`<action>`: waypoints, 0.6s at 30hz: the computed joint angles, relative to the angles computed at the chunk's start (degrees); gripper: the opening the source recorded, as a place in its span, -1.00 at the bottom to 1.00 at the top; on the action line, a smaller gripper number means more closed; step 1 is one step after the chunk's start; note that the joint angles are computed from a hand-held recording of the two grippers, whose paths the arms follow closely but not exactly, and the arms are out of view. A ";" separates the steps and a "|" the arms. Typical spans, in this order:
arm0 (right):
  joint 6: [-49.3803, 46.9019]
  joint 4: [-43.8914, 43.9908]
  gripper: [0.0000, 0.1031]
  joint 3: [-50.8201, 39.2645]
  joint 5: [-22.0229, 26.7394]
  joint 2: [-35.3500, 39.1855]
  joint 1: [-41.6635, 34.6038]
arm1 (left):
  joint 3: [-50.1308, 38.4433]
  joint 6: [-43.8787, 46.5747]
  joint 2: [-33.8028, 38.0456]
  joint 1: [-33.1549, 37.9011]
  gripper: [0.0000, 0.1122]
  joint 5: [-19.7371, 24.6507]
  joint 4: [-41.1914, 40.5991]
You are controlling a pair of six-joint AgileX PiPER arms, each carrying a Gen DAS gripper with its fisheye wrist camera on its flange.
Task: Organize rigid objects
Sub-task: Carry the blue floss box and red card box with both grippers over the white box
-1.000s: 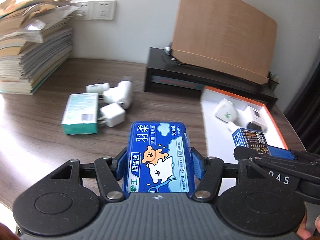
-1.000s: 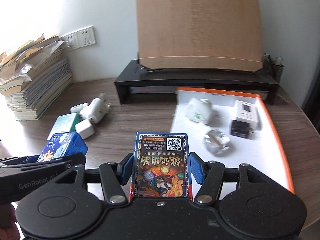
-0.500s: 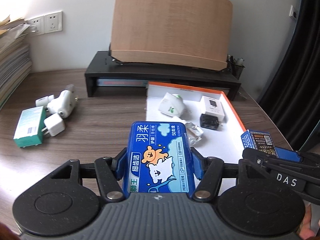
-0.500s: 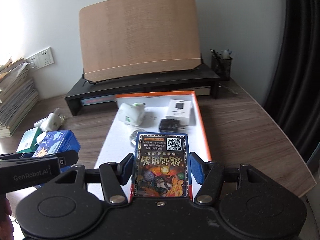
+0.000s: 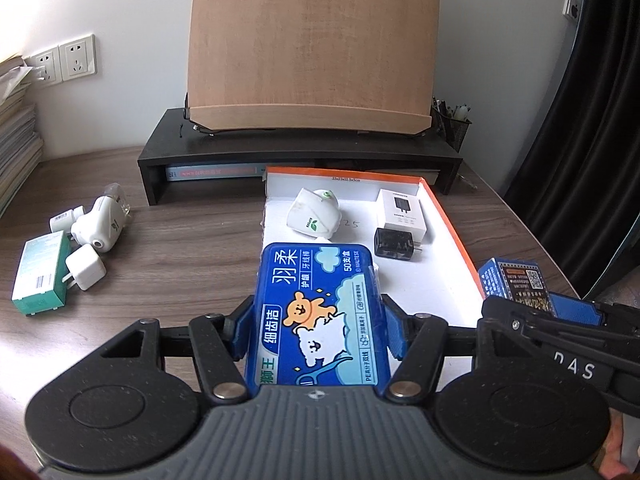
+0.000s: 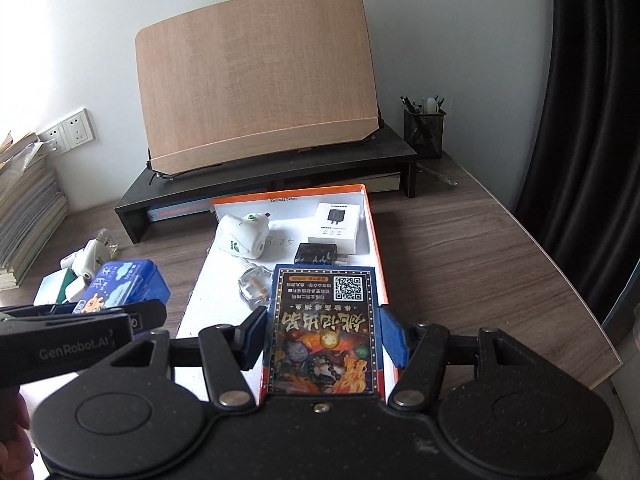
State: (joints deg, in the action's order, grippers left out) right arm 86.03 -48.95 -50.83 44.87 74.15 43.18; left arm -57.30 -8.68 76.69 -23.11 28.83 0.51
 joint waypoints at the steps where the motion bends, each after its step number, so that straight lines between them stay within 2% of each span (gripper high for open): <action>1: -0.75 0.41 0.38 -0.56 0.28 0.10 0.00 | -0.45 0.03 -0.03 0.09 0.12 0.58 -0.03; 8: -5.25 2.97 0.38 -4.87 2.98 0.57 -1.03 | -2.45 3.66 -0.53 1.11 0.12 4.06 -2.94; 18: -7.66 3.90 0.38 -10.03 10.00 1.13 -0.29 | -4.70 10.93 -0.26 3.86 0.12 5.62 -10.80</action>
State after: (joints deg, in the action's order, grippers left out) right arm 78.36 -45.05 -60.86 54.87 75.29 42.89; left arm -62.01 2.25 76.43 -19.25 34.45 -10.29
